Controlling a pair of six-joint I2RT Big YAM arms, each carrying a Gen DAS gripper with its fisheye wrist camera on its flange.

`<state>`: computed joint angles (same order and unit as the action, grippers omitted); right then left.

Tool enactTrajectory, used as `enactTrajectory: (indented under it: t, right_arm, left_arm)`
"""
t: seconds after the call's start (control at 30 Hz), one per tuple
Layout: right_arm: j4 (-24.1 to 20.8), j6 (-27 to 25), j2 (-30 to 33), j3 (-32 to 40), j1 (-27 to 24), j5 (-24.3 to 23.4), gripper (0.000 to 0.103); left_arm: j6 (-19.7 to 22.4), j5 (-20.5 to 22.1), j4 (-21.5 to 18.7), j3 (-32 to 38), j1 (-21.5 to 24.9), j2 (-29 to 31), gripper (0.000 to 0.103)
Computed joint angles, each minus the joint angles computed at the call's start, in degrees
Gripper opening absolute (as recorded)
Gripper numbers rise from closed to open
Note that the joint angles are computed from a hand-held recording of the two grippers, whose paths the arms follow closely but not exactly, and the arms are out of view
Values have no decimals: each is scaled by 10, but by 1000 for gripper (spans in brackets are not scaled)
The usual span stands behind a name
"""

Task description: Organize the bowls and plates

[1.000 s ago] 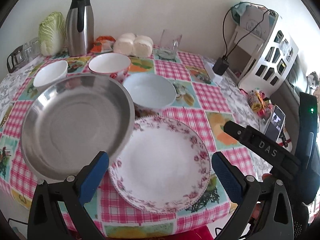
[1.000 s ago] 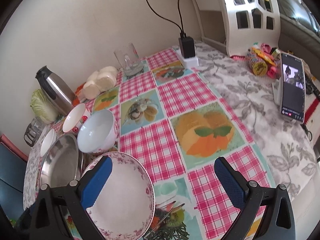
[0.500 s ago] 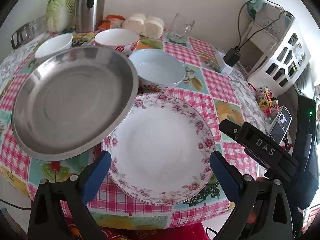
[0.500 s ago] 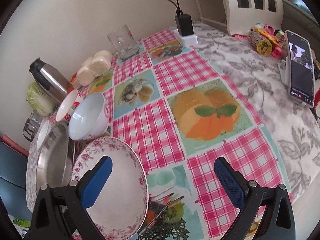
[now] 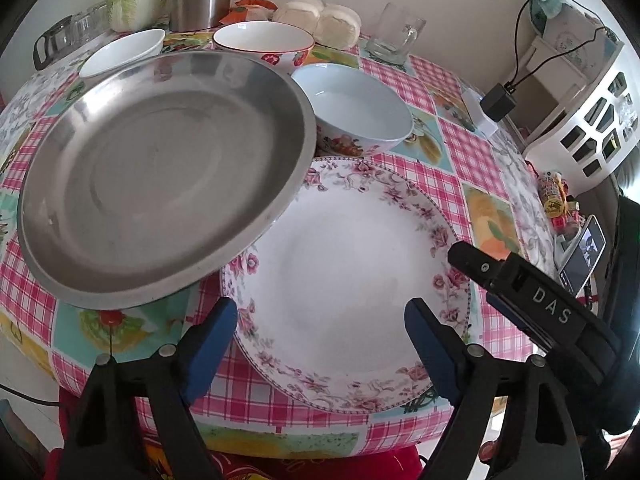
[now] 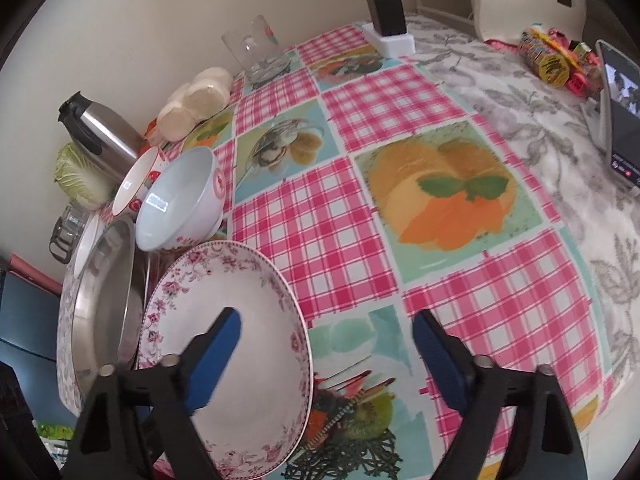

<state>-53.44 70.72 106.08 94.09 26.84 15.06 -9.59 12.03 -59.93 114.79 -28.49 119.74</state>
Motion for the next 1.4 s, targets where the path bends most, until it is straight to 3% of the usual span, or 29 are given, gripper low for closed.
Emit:
enactTrajectory:
  t: [0.17, 0.3, 0.43, 0.57, 0.7, 0.87, 1.1, 1.27, 1.4]
  right_arm:
    - [23, -7, 1, -6, 0, -15, 77]
    - [27, -13, 3, -6, -2, -24, 60]
    - [27, -10, 8, -4, -4, -34, 52]
    - [31, -8, 11, -7, -6, -42, 43]
    - [48, -1, 5, -20, -7, -45, 30]
    - [76, 3, -3, -38, -9, -53, 20]
    - [63, -6, 6, -22, -8, -50, 15]
    - [45, -3, 4, -22, -10, -35, 15]
    - [59, 11, -17, -53, -14, -30, 15]
  left_arm:
    - [-7, -3, -6, 1, 4, 1, 86]
    - [-21, 5, -24, 7, 9, 8, 80]
    - [-38, 13, -48, 20, 13, 23, 78]
    - [-53, 17, -58, 30, 17, 34, 60]
    - [-77, 15, -40, 27, 22, 34, 47]
    - [-109, 1, -13, 17, 28, 33, 18]
    - [-111, 9, 1, 9, 26, 31, 17]
    - [-85, 33, -2, 9, 19, 32, 16]
    - [-63, 41, -8, 13, 8, 34, 16]
